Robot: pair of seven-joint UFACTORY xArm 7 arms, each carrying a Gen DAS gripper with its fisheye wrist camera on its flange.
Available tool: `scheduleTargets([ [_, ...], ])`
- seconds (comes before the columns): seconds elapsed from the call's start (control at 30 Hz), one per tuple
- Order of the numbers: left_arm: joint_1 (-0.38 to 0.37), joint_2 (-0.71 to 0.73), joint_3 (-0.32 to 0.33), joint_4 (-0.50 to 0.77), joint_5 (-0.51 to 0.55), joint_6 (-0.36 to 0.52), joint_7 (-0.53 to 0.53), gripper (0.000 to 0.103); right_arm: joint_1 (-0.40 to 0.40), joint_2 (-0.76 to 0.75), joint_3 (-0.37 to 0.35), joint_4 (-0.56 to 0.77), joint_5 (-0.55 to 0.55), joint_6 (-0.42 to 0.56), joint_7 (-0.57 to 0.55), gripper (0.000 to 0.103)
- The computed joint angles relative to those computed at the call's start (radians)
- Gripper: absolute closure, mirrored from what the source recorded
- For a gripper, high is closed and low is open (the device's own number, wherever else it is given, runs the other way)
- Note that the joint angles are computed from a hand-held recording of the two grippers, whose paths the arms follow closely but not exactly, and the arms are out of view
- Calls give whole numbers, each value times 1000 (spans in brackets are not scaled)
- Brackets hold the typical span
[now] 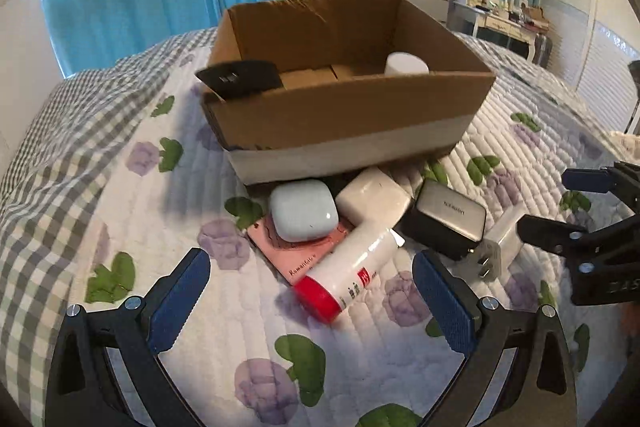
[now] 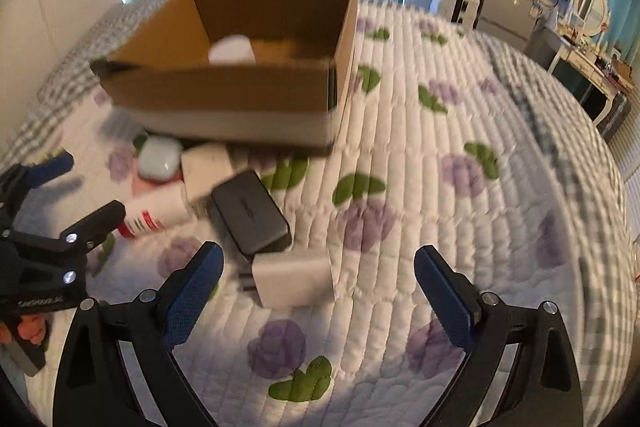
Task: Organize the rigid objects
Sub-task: 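Grasp the red-capped bottle with the left tool while the right tool grasps the white charger, then lower the bottle and white charger into the box and release both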
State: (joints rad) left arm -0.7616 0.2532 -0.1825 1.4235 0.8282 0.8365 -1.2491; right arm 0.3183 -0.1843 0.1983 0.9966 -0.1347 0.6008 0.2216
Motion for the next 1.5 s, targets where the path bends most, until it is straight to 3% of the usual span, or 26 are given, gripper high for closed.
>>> scheduleTargets([
  [0.23, -6, 33, 6, 15, -40, 36, 6, 0, 11, 67, -1, 26, 8, 51, 12, 8],
  [0.33, -6, 45, 10, 25, -55, 50, 13, 0, 16, 95, -8, 41, 27, 77, 0, 22],
  [0.4, -10, 55, 12, 34, -62, 57, 19, 0, 16, 102, -14, 42, 44, 79, -3, 24],
  [0.53, -15, 76, 16, 54, -73, 60, 43, 0, 26, 92, -28, 29, 148, 60, -96, 48],
  [0.67, -8, 105, 21, 77, -121, 37, 88, 0, 25, 76, -16, 16, 107, 53, -84, 48],
  [0.7, -7, 112, 23, 81, -131, 26, 98, 2, 25, 72, -16, 12, 107, 50, -84, 48],
  [0.77, -3, 126, 25, 91, -158, 8, 129, 16, 22, 59, -19, 5, 111, 47, -80, 48],
  [0.8, 4, 135, 19, 97, -187, -3, 163, 31, 21, 54, -20, 3, 114, 46, -78, 48],
  [0.93, -27, 148, 27, 125, -204, 39, 231, 43, 17, 46, -20, 1, 120, 47, -66, 48],
  [1.03, 17, 104, -7, 72, -329, -34, 299, 57, 18, 47, -17, 8, 122, 54, -63, 48],
  [1.13, 36, 87, -24, 49, -417, -79, 363, 62, 16, 53, -22, 20, 130, 53, -74, 48],
  [1.23, 9, 124, -2, 99, -402, -43, 357, 61, 15, 54, -23, 23, 136, 55, -77, 48],
  [1.37, -6, 136, 23, 105, -381, -63, 328, 60, 16, 60, -17, 26, 118, 66, -65, 48],
  [1.5, -23, 102, 28, 76, -338, -63, 304, 65, 17, 61, -15, 26, 103, 64, -60, 48],
])
